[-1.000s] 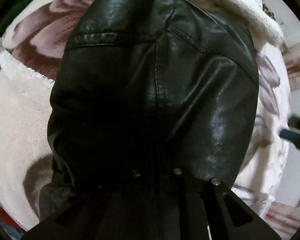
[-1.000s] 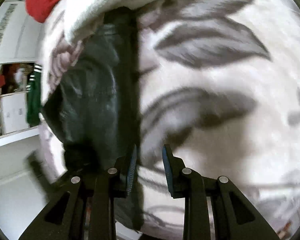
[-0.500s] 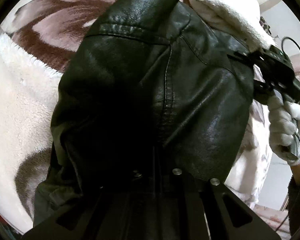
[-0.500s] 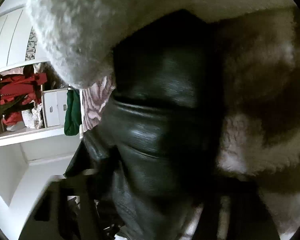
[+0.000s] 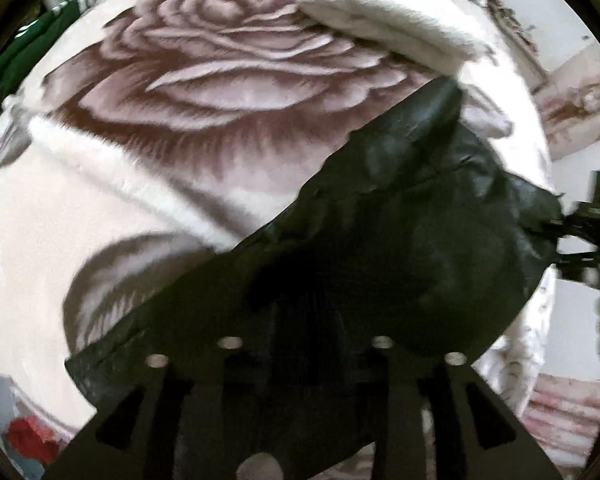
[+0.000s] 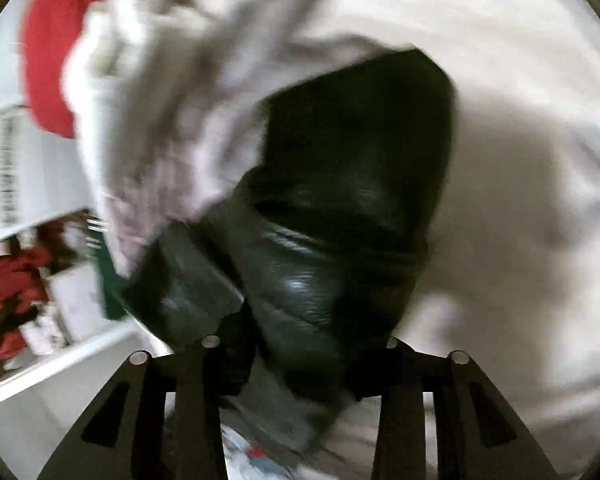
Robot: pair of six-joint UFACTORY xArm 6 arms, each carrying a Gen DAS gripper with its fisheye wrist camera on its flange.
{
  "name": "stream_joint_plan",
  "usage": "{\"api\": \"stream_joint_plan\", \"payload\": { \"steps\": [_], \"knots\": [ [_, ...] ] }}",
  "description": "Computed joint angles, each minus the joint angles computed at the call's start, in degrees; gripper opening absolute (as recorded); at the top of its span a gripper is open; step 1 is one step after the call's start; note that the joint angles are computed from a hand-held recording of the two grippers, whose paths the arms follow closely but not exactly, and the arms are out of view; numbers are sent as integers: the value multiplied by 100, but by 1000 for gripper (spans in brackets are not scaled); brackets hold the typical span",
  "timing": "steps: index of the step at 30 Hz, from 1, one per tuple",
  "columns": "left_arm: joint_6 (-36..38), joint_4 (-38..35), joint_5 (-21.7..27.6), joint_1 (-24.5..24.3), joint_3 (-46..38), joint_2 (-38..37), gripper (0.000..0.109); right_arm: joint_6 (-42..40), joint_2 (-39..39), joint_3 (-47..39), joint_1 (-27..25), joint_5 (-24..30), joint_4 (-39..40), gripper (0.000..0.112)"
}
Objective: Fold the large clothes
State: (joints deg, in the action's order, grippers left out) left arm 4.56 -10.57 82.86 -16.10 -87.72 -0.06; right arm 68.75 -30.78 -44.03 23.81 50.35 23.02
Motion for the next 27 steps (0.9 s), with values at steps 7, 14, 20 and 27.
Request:
{"api": "stream_joint_plan", "payload": {
  "steps": [7,14,20,27],
  "knots": [
    [-510,395,-408,24,467,-265,63,-593,1614,-3416,344,3354,-2083,51],
    [-1314,612,-1209,517,1099,-910,63,-3373,4203,-5957,242,2180,-1214,72],
    [-1904,929,-1311,1463,1807,-1713,63,-5015,6833,-9293,422,4441,-938,69],
    [-1840,334,-809,2249,2408,-1949,63,-3627,6292,-7787,248,3483,-1150,11]
  ]
}}
